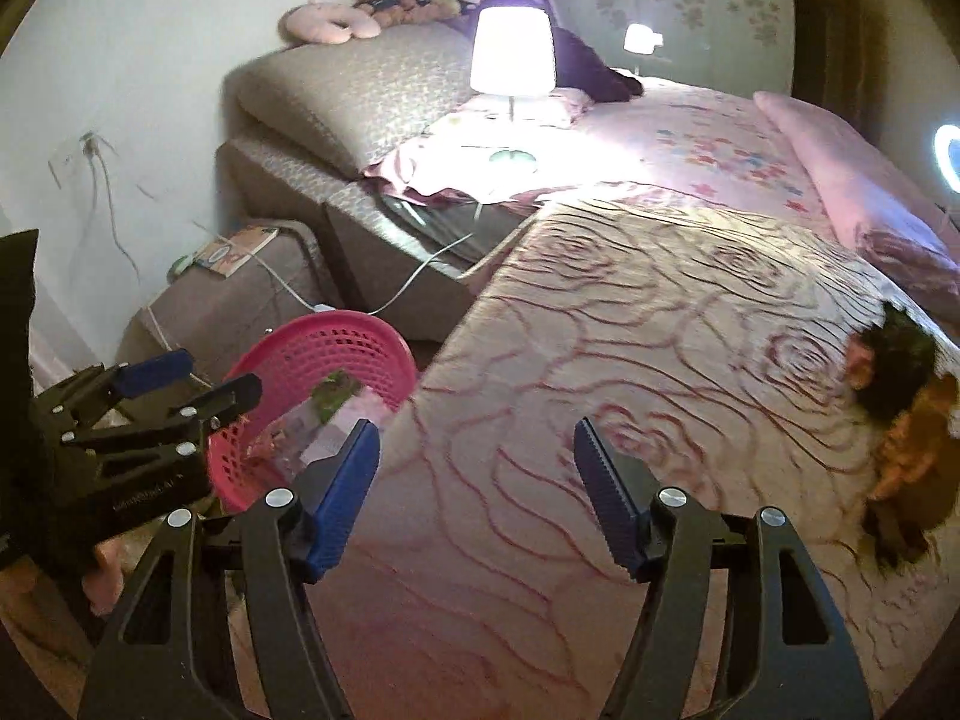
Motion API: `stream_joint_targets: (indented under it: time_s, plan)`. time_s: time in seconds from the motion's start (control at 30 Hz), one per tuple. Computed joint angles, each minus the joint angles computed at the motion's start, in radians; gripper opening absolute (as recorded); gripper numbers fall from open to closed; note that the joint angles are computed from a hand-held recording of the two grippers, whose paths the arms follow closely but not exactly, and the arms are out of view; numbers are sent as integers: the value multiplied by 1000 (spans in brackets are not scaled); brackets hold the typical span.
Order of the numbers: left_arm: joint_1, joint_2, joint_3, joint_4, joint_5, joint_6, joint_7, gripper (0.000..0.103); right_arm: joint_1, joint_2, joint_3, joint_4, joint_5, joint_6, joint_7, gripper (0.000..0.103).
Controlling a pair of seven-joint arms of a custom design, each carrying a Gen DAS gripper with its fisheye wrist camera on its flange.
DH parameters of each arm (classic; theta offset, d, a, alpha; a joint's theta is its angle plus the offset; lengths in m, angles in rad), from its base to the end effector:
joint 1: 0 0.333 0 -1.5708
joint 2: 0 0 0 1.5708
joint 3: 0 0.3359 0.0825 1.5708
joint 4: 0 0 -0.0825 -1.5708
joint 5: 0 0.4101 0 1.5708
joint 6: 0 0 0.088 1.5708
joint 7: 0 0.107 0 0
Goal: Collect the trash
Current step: 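Move both open tools from the basket back over the bed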
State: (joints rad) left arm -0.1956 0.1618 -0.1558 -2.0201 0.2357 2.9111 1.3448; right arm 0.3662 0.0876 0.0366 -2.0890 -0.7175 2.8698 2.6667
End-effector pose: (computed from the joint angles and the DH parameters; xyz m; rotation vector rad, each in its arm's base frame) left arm 0.6111 -0.2344 0.4625 -1.5091 2.0961 -0.7947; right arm 0.5597 0.2780 0.4574 -1.6705 1.7851 -0.5637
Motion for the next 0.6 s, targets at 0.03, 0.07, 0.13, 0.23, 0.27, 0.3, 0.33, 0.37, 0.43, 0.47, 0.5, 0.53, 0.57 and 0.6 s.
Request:
stream_joint_targets:
  time_s: [0.03, 0.07, 0.13, 0.23, 0.27, 0.3, 0.33, 0.37, 0.43, 0.47, 0.5, 0.53, 0.57, 0.6]
  plan:
    - [-3, -4, -2, -3, 3, 3, 0, 72, 1, -13, -4, -14, -16, -2, 19, 67]
    - [-9, -10, -3, -7, 11, 6, -1, 72, -1, -36, -7, -39, -37, -3, 45, 68]
    - [-13, -15, -8, -7, 13, 6, 0, 73, -18, -76, -4, -83, -83, 4, 108, 69]
    - [-19, -27, -18, -13, 7, 6, 7, 74, -60, -140, 19, -149, -119, 1, 163, 69]
    - [-21, -30, -21, -16, 5, 8, 10, 74, -77, -166, 29, -172, -140, -7, 186, 69]
    - [-24, -34, -24, -19, 5, 11, 11, 74, -94, -192, 40, -196, -157, -17, 204, 70]
    - [-27, -36, -26, -21, 4, 12, 13, 74, -110, -210, 52, -212, -167, -23, 214, 70]
    - [-29, -37, -30, -21, -1, 12, 17, 74, -128, -238, 63, -237, -180, -35, 228, 70]
    - [-33, -38, -39, -21, -15, 11, 30, 75, -163, -282, 85, -276, -198, -52, 248, 70]
    - [-37, -37, -43, -20, -18, 8, 35, 75, -181, -310, 94, -302, -206, -63, 260, 70]
    - [-41, -36, -44, -21, -17, 8, 35, 75, -198, -336, 102, -327, -210, -70, 270, 70]
    - [-47, -34, -45, -19, -13, 4, 35, 75, -214, -353, 109, -344, -207, -72, 272, 70]
    - [-53, -32, -45, -17, -7, 2, 32, 75, -232, -379, 114, -369, -207, -79, 280, 70]
    - [-57, -30, -46, -15, -4, -1, 32, 75, -248, -400, 120, -389, -204, -86, 281, 70]
